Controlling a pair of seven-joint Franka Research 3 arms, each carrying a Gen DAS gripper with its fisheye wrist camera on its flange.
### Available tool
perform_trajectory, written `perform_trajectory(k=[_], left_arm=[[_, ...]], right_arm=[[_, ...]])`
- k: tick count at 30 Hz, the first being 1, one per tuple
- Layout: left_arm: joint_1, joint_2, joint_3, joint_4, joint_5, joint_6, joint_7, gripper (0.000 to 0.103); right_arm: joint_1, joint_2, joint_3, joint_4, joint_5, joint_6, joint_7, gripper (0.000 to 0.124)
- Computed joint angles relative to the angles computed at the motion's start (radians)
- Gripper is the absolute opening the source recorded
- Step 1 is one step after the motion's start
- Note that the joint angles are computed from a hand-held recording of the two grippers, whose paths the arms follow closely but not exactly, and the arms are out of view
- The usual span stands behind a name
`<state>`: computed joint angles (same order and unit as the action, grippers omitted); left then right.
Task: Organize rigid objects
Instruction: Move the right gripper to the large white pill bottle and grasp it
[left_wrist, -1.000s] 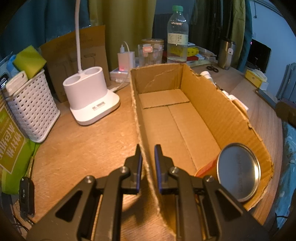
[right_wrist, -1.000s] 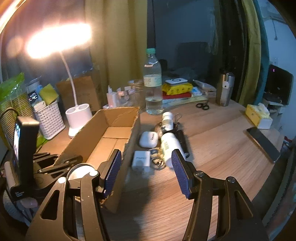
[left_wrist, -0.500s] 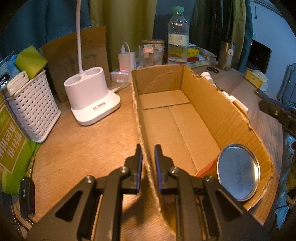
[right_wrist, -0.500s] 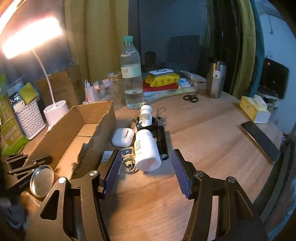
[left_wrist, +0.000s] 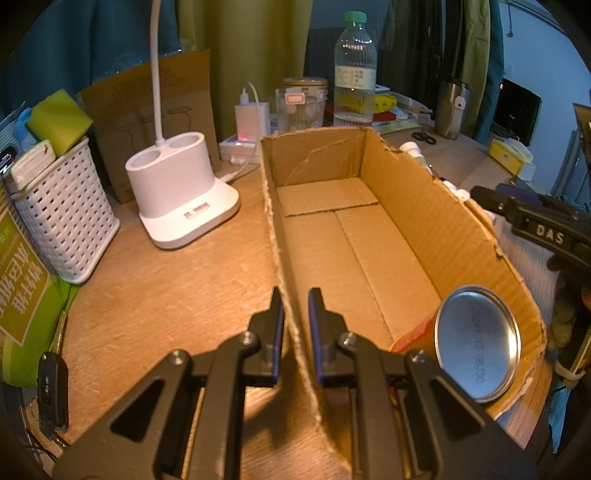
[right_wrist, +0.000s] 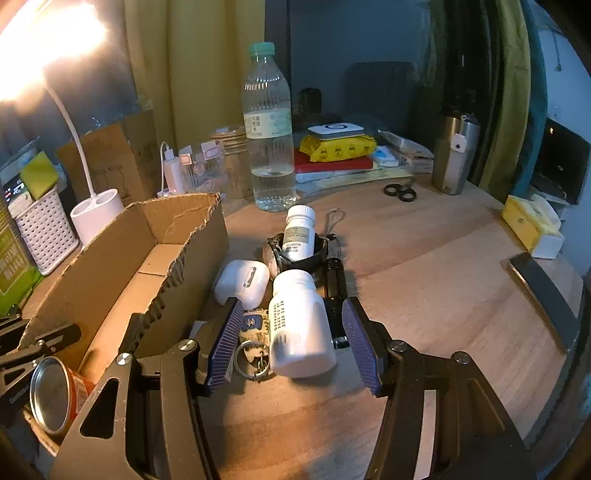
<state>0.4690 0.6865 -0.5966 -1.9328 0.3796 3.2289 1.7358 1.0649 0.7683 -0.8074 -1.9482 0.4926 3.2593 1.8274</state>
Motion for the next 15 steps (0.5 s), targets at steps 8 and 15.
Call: perform_trajectory(k=[8,15], left_arm=[[0.000,0.000,0.000,0.000,0.001,0.000,-0.001,0.014],[0.000,0.000,0.000,0.000,0.002,0.000,-0.001,0.014]], right_arm=[[-0.059,0.021,0.038,0.058,-0.064,-0.049,0.034,0.059],[-0.139,0.019,0.097,0.103,-0.141,-0.094,0.088,0.059]])
